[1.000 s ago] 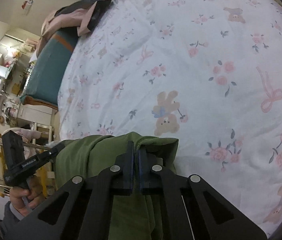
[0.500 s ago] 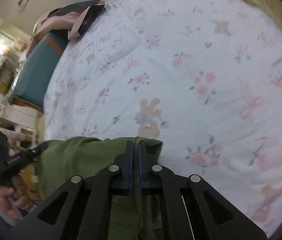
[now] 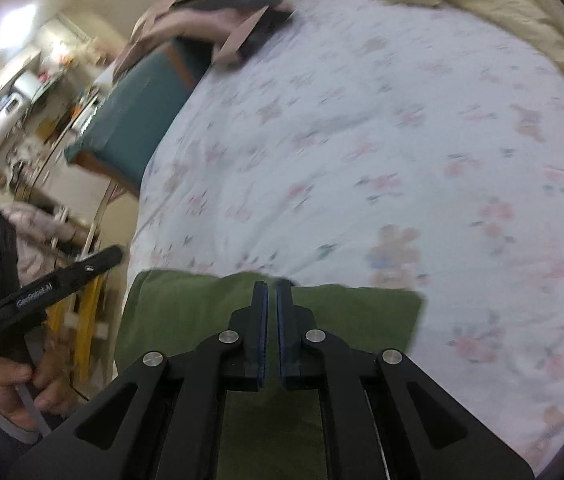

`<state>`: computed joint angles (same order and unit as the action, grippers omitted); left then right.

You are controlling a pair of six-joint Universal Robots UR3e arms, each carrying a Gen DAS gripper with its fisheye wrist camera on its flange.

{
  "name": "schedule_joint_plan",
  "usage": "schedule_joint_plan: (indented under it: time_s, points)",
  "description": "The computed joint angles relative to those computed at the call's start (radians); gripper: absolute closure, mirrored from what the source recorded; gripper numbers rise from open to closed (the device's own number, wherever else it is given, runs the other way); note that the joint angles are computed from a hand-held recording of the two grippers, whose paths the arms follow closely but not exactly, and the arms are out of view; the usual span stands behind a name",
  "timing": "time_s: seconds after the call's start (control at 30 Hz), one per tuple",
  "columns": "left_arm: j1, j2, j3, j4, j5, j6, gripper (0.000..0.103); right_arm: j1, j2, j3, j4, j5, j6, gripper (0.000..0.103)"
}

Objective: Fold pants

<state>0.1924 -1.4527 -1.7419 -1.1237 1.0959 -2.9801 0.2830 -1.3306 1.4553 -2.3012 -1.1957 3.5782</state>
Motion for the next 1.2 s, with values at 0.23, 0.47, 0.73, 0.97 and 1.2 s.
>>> schedule_joint_plan:
  time_s: [0.23,0.47,0.73,0.97,1.2]
  points:
    - [-0.116,-0.137,-0.002,0.078,0.145,-0.023,0.075,0.080,0.125,-0.105,0.077,-0.128,-0.008,0.103]
    - [0.002,-0.125,-0.055,0.061,0.221,-0.022,0.075,-0.016,-0.012,0.053,0.155,-0.280,0.027,0.099]
    - [0.124,0.189,-0.152,-0.057,-0.027,0.132,0.077,-0.004,-0.187,0.200,-0.006,-0.026,0.003,0.098]
    - [-0.065,0.242,-0.295,-0.044,0.235,0.189,0.075,0.107,-0.200,0.211,0.191,-0.153,0.002,0.103]
    - [0.180,0.524,-0.340,-0.250,0.073,0.290,0.077,0.059,-0.504,0.444,0.213,-0.143,0.040,0.096]
